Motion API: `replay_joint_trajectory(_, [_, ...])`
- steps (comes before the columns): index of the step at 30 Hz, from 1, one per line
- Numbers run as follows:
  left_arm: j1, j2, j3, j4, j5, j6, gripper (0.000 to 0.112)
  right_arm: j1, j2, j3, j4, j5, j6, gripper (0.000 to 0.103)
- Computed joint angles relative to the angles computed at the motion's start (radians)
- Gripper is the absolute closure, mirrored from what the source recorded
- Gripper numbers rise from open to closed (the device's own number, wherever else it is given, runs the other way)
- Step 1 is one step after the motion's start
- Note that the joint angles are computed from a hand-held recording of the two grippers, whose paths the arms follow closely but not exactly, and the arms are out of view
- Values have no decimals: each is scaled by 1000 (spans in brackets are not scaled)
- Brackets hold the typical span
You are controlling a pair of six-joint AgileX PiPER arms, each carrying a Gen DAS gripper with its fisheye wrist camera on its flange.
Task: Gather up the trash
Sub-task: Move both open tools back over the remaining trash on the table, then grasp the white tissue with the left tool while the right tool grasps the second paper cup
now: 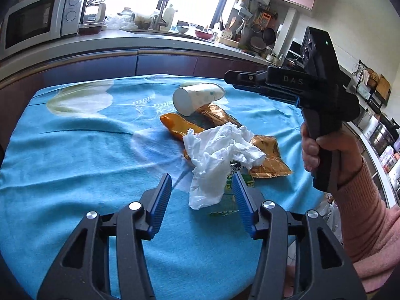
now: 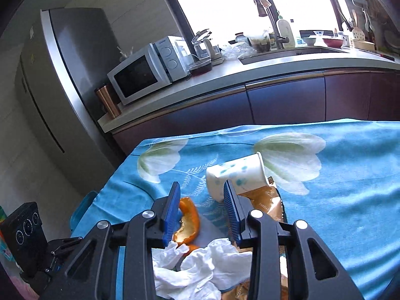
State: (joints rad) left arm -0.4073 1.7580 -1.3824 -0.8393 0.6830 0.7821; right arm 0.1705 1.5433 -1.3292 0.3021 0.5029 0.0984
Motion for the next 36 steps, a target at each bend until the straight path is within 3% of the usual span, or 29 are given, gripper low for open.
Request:
replay_joint_trajectory(4, [-47,44,-51,77,-12,-71,63,-36,25,-13,10,6,-18,69])
replay_joint_trajectory(8, [-72,90,-109,146,-8,-144,65,-101,80,-52,113,41,-112,65])
replay_joint_trajectory(15, [-74,128,-153,188,11,-204,86,-150,163,-123,218,97,-215,62])
replay_joint_trajectory(22, [-51,125,-149,172,20,-203,99,-168,199,-136,308,124,-284,62])
replay_joint_trajectory(30, [-9,96,-117,135,21,-180,109,-163,188,-117,349,123,-341,87])
replay_joint_trajectory(35, [2,88,-110,107,27,-153,109,-127,169,-116,302,104,-327,93])
replay_joint_trajectory(36, [5,89,-110,91,34,-140,105,-121,163,-112,295,97,-324,94])
